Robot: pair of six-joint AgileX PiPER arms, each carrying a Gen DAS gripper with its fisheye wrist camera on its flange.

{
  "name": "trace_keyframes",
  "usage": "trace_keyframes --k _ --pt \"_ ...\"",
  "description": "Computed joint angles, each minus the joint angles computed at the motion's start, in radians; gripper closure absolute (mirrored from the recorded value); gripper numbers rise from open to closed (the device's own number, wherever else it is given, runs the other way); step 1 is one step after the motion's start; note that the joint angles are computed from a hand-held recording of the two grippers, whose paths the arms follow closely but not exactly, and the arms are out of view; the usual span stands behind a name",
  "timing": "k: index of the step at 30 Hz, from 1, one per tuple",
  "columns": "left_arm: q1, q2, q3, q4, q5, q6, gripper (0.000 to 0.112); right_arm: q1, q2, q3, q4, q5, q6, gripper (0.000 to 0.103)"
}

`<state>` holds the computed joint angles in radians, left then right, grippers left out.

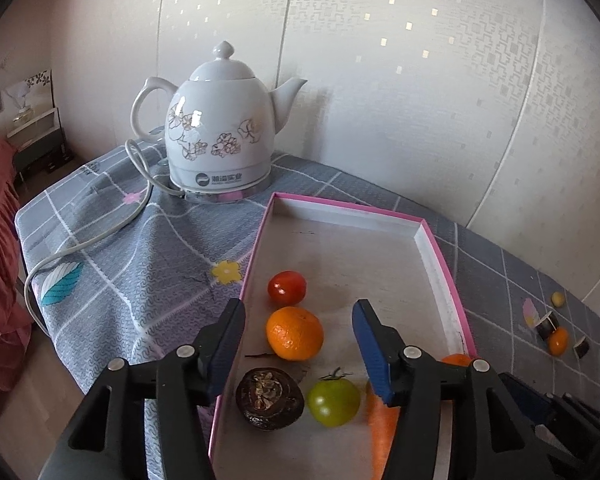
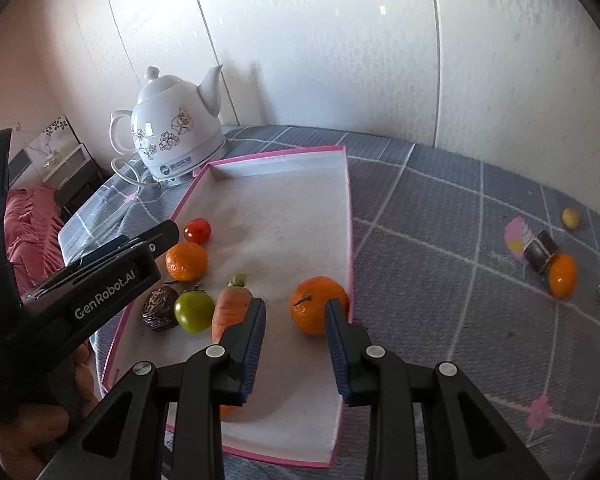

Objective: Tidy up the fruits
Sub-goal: 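Open the left tool to drop the orange while the right tool releases the carrot into the tray, then move both open tools back toward the last orange and dark brown cylinder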

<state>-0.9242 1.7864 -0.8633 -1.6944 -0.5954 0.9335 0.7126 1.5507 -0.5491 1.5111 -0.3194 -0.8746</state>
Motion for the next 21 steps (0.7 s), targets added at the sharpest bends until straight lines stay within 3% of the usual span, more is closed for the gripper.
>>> trace_keyframes --k 8,12,17,21 --pt "-0.016 0.003 -0.007 0.027 0.005 -0.004 0.054 0.019 -0.013 0.007 0.039 -0.058 -0.053 0.072" --pt "-0.036 0.012 -0.022 0.013 -0.017 0.034 0.054 0.064 -0.005 -0.002 0.134 -0.168 -0.131 0.072" --pt "-0.057 0.013 -0.031 0.012 -0.035 0.039 0.045 0.004 -0.049 0.049 0.037 -0.121 -0.028 0.072" --pt "-0.073 0.006 -0.026 0.048 -0.052 0.009 0.045 -0.031 -0.062 0.063 0.015 -0.087 -0.011 0.067"
